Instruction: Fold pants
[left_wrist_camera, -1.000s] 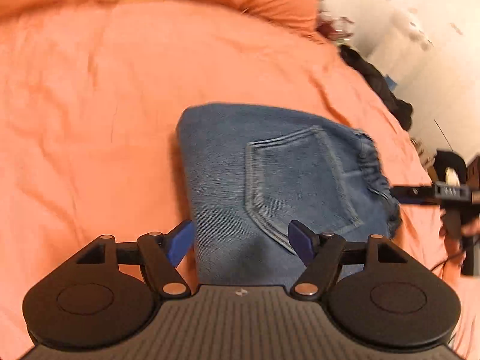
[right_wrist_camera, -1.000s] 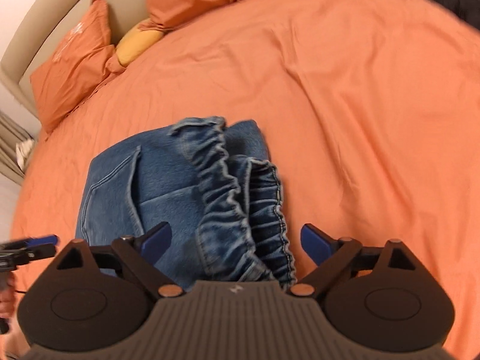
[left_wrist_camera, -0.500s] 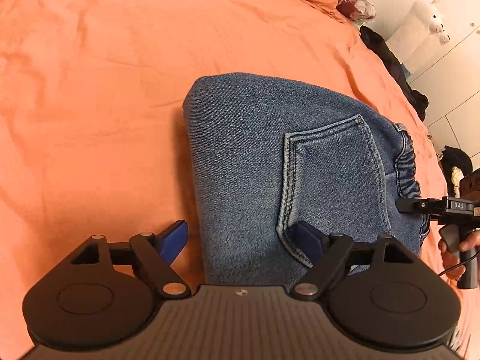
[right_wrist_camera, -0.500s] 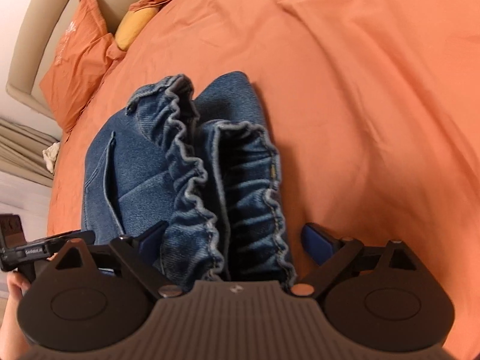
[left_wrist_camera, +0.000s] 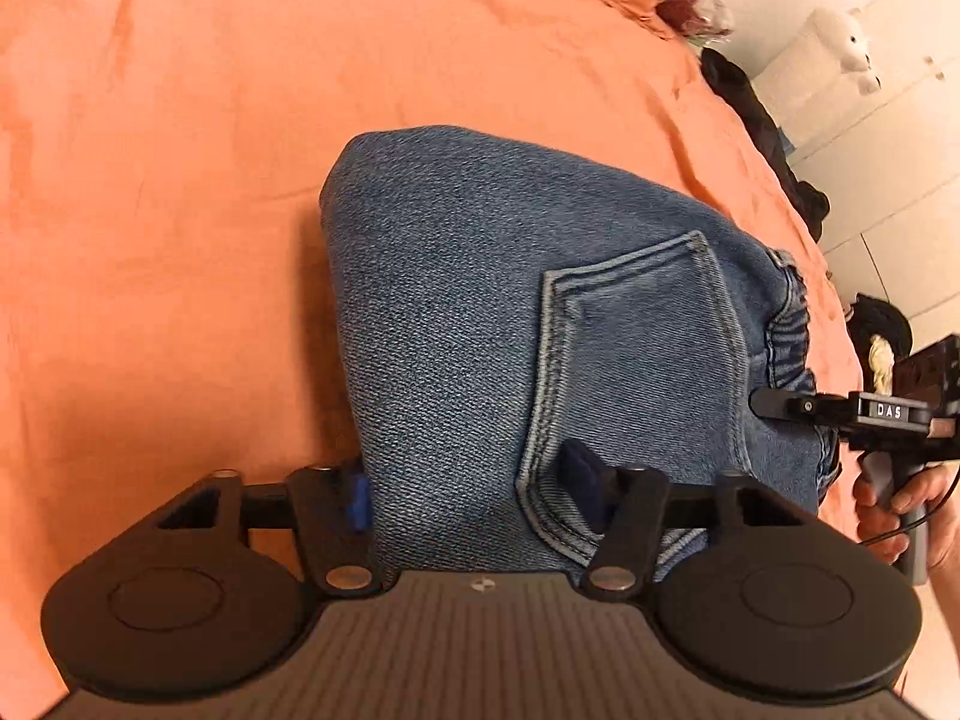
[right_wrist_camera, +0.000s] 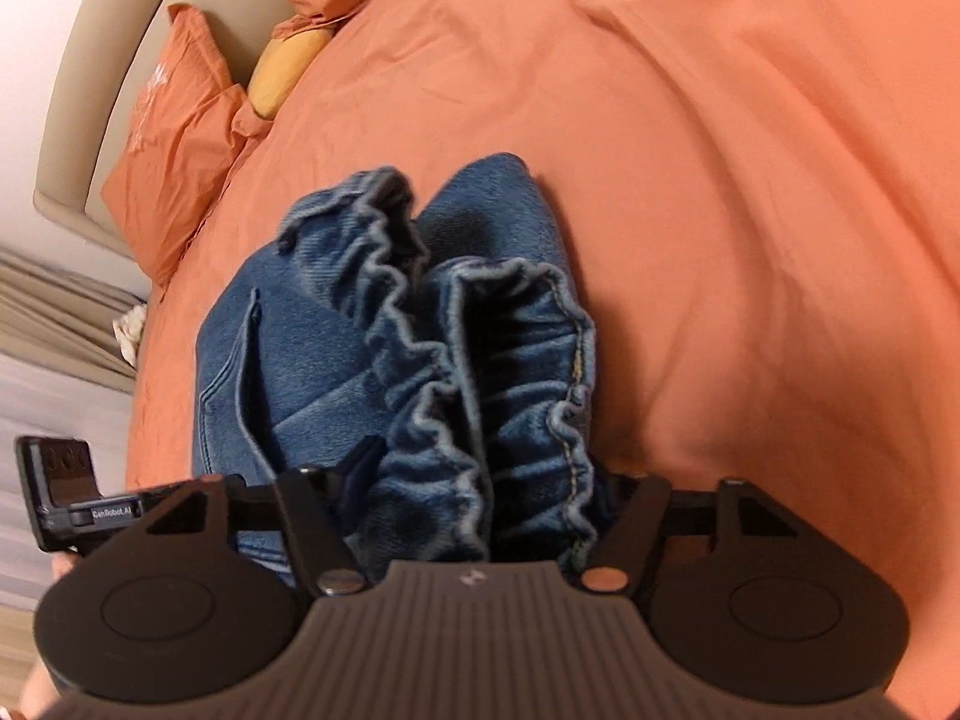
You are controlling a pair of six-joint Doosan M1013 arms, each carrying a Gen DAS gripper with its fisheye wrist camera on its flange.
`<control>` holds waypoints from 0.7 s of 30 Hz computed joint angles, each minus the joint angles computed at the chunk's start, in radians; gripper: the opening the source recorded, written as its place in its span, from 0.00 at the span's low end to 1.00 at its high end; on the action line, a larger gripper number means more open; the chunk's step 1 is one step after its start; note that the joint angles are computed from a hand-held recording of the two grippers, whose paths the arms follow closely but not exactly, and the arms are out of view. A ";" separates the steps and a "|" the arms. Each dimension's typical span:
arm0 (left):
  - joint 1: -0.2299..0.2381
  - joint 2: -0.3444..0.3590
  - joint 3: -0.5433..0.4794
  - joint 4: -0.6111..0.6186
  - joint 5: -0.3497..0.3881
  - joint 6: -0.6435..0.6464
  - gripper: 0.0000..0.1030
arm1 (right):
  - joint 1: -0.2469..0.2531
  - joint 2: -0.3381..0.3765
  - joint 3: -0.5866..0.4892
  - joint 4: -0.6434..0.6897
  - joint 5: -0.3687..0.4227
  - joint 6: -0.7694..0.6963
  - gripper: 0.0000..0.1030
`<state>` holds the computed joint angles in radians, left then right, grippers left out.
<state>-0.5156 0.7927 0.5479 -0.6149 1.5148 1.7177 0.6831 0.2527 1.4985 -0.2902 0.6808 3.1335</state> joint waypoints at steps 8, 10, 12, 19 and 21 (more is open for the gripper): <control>0.019 -0.047 0.020 -0.008 -0.003 0.046 0.42 | 0.044 0.015 -0.114 -0.077 0.095 -0.023 0.46; 0.032 -0.065 0.028 -0.009 -0.014 0.054 0.42 | 0.055 0.027 -0.155 -0.088 0.111 -0.032 0.46; 0.049 -0.078 0.023 -0.010 -0.016 0.054 0.41 | 0.066 0.045 -0.202 -0.101 0.119 -0.044 0.46; 0.126 -0.125 -0.006 0.053 -0.005 0.093 0.41 | 0.097 0.168 -0.425 -0.095 0.128 -0.113 0.46; 0.150 -0.144 0.005 0.074 -0.010 0.101 0.41 | 0.100 0.218 -0.504 -0.067 0.130 -0.162 0.46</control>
<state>-0.3652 0.6492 0.5533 -0.5406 1.5044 1.8189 0.7836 0.4703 0.9943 -0.3571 0.8109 2.9714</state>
